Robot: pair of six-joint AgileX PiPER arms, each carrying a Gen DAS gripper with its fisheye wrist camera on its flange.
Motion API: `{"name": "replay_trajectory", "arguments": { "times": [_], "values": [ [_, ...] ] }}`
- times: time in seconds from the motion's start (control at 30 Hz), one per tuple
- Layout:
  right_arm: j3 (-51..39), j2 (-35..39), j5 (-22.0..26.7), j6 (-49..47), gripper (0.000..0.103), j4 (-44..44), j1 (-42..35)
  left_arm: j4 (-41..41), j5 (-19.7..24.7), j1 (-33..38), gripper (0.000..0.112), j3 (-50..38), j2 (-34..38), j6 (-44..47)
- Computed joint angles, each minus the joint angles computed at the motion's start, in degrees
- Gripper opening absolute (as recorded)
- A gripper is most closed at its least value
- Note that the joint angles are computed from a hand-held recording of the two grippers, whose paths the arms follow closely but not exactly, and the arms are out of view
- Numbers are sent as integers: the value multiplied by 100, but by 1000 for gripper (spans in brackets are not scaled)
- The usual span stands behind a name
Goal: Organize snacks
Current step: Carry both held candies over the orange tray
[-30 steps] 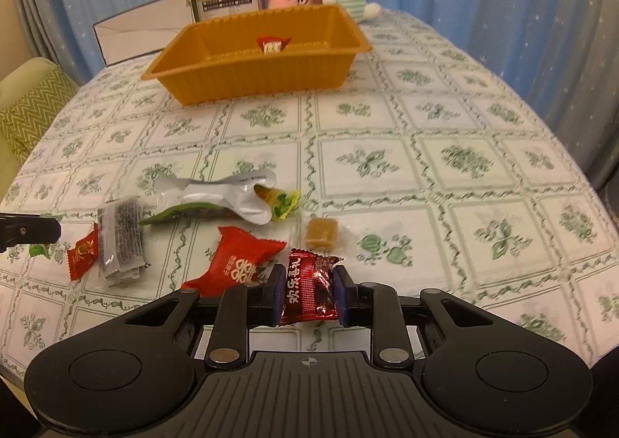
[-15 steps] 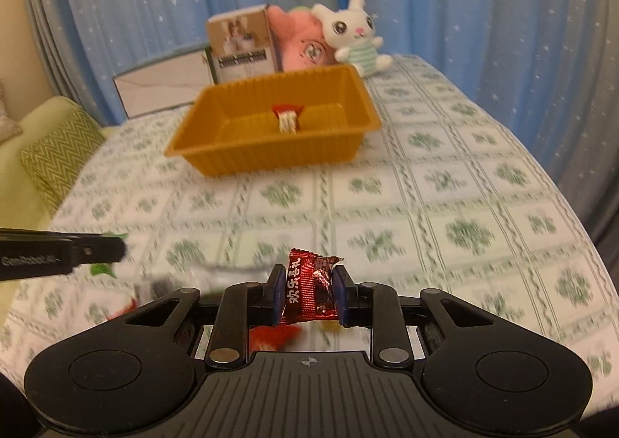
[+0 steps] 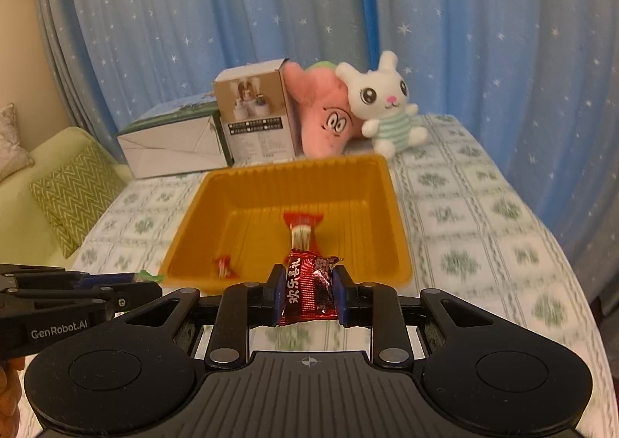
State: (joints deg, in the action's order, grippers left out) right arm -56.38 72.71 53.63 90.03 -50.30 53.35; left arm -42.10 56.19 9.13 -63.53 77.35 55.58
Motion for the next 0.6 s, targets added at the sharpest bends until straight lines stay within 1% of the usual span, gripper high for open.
{"name": "replay_trajectory", "arguments": {
  "times": [0.17,0.3,0.43,0.6],
  "values": [
    [-405,387,-908,-1719,26,976,-1168,208,-263,-408,18,-600,614,-511],
    [-630,679,-1348,-2798,26,1779,-1772,433,-463,-730,18,-974,1000,-855],
    [-766,922,-1529,-3191,26,2154,-2097,603,-540,-971,19,-1262,1337,-1066],
    [-847,1079,-1573,-3303,26,2231,-2272,711,-517,-1097,19,-1513,1673,-1283]
  ]
}}
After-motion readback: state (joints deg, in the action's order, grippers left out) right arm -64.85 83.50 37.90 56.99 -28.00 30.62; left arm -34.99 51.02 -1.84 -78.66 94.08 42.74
